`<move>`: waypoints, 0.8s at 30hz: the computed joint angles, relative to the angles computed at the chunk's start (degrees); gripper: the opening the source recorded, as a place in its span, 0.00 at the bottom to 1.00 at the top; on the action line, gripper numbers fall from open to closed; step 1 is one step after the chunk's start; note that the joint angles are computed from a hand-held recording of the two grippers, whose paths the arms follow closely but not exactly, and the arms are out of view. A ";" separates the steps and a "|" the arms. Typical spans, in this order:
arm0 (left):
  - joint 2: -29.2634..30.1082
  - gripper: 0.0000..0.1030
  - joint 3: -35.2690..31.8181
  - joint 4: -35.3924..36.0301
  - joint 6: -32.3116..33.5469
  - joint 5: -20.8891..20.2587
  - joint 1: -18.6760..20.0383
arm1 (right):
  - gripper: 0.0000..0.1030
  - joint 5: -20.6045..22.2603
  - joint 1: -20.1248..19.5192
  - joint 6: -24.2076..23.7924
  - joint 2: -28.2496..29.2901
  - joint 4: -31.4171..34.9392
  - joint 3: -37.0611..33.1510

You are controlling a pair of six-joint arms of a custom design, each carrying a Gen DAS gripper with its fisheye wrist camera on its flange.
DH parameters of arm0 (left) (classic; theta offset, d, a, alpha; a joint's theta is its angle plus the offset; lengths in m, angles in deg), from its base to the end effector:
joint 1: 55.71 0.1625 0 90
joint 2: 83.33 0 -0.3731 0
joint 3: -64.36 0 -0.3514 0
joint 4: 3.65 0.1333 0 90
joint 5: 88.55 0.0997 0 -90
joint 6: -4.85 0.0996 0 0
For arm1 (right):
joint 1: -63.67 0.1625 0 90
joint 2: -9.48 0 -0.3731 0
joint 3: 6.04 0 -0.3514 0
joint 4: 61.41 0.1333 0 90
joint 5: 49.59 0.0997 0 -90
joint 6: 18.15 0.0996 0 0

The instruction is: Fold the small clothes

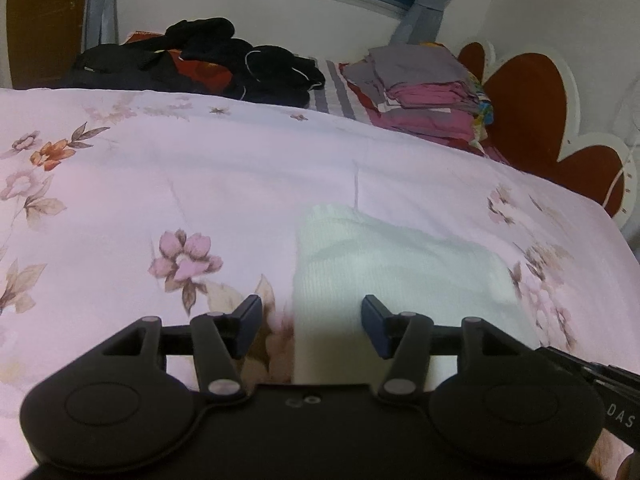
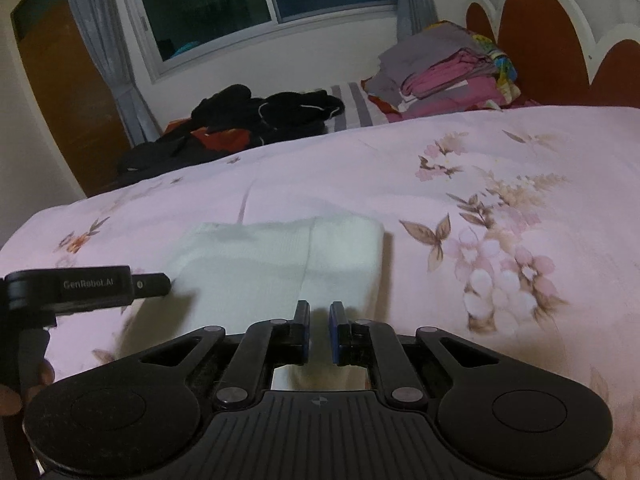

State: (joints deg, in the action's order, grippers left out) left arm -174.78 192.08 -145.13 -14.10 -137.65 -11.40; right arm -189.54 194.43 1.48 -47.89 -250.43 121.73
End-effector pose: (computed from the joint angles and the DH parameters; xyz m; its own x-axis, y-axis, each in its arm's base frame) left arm -0.1403 -0.4144 0.2811 -0.8399 0.1792 -0.5124 0.4417 0.7742 -0.4533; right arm 0.3287 -0.2940 0.1372 -0.8771 0.0893 0.4720 -0.2957 0.6741 -0.6769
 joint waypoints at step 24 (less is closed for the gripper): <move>-14.53 0.27 10.60 7.75 -4.97 -4.51 -3.84 | 0.12 8.52 0.53 13.55 -2.94 -0.56 8.69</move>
State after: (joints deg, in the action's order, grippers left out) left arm -189.31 202.68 -137.37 -19.07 -142.16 -15.24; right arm -181.02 194.96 15.04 -50.83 -250.99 130.42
